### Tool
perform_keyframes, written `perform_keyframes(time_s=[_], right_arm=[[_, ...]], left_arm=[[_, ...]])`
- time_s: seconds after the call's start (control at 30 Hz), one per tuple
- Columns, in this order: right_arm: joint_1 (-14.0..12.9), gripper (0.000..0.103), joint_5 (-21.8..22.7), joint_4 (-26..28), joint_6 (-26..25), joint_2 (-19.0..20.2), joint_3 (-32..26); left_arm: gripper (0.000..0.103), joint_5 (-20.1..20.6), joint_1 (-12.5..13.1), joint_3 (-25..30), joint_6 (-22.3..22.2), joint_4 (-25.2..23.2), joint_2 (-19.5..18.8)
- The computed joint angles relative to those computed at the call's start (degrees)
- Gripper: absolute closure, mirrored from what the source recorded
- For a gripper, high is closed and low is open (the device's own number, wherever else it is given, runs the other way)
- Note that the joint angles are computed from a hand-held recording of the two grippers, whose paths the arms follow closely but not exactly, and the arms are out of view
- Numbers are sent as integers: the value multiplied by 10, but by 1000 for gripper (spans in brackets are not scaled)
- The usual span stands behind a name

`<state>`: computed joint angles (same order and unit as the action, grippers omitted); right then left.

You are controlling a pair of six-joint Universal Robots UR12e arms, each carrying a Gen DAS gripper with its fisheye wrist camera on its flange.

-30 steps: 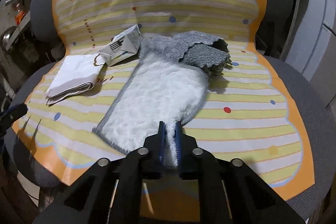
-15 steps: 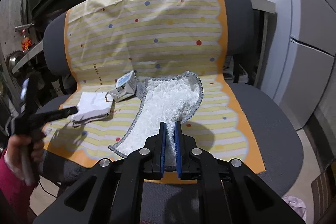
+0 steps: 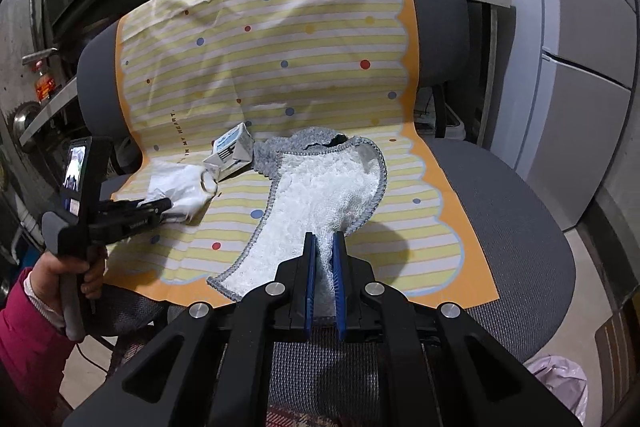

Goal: Collect trash
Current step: 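Grasp the white plastic bag with the left tool while the right holds the tray, then carry the bag and tray to the bin and open both tools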

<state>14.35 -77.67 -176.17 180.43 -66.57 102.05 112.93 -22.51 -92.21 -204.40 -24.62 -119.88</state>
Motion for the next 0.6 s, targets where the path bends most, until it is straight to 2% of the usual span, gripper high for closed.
perform_keyframes(time_s=[0.07, 0.1, 0.17, 0.27, 0.33, 0.4, 0.6], right_arm=[[-2, 94, 1, -10, 2, -7, 9], [-3, 94, 1, -15, 2, -10, 14], [-6, 94, 0, -29, 5, -19, 25], [-11, 94, -8, -57, 12, -33, 44], [-16, 94, -11, -72, 18, -43, 57], [-21, 94, -17, -88, 22, -55, 72], [-41, 93, -61, -108, 28, -96, 125]], left_arm=[[94, -10, -6, -13, 9, 16, 10], [95, -34, -5, -27, 6, 40, 19], [95, -54, -9, -49, 1, 85, 36], [95, -50, -25, -73, 2, 152, 56], [95, -34, -41, -72, 14, 178, 60], [95, -21, -55, -67, 26, 196, 59], [95, -66, -92, -27, 68, 227, 30]])
